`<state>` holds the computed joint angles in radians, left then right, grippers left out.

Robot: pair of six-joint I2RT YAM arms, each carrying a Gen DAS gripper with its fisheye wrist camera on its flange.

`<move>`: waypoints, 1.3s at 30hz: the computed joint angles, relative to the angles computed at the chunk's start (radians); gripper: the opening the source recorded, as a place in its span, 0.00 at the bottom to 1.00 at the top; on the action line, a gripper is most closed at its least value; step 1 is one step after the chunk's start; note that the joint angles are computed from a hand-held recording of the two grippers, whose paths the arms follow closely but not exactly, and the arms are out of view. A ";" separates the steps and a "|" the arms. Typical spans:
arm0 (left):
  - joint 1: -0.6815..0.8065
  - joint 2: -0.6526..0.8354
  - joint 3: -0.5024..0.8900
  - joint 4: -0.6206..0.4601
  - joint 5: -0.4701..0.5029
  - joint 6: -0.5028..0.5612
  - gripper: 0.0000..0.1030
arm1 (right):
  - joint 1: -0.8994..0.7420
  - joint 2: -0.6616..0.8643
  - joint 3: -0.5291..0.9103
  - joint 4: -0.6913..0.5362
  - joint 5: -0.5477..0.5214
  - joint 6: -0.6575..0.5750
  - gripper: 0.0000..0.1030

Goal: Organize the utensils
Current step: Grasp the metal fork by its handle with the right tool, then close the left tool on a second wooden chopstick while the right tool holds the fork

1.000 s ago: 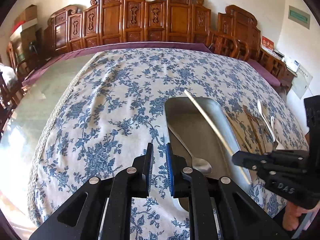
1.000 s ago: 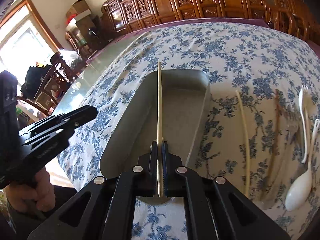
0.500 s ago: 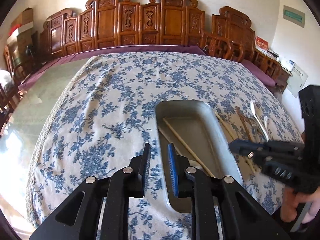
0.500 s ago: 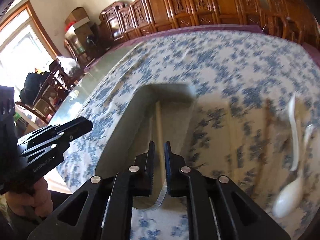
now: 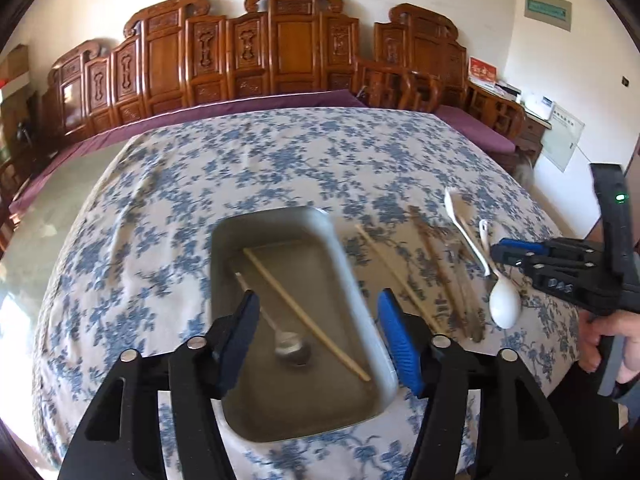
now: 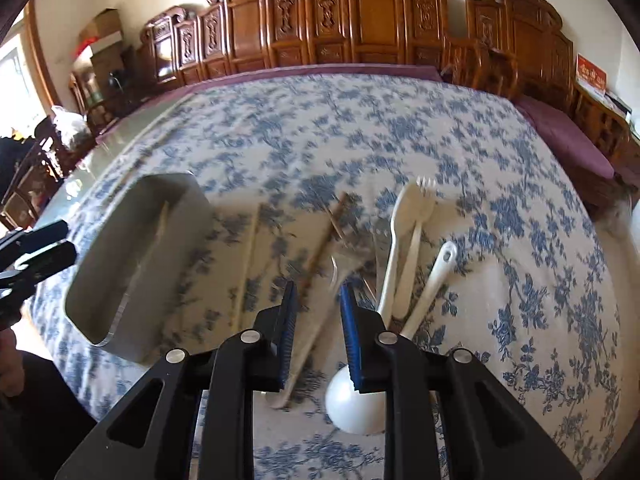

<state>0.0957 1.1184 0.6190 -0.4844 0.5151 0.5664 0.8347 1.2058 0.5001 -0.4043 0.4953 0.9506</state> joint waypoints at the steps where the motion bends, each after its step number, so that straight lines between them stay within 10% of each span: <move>1: -0.018 -0.003 -0.007 0.006 -0.011 -0.016 0.57 | -0.012 0.017 -0.010 0.024 -0.011 -0.010 0.24; 9: -0.121 0.000 -0.046 0.062 -0.078 -0.110 0.57 | -0.116 0.267 0.001 0.212 -0.085 -0.055 0.24; 19: -0.190 -0.033 -0.066 0.077 -0.106 -0.174 0.57 | -0.118 0.372 0.076 0.164 -0.042 -0.047 0.13; 39: -0.419 -0.114 -0.191 0.154 -0.192 -0.323 0.57 | -0.021 -0.167 -0.075 -0.044 0.043 0.072 0.08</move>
<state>-0.3238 1.0042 0.4282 -0.3308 0.3233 0.2438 0.8138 1.0391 0.4249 -0.4484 0.5382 1.0222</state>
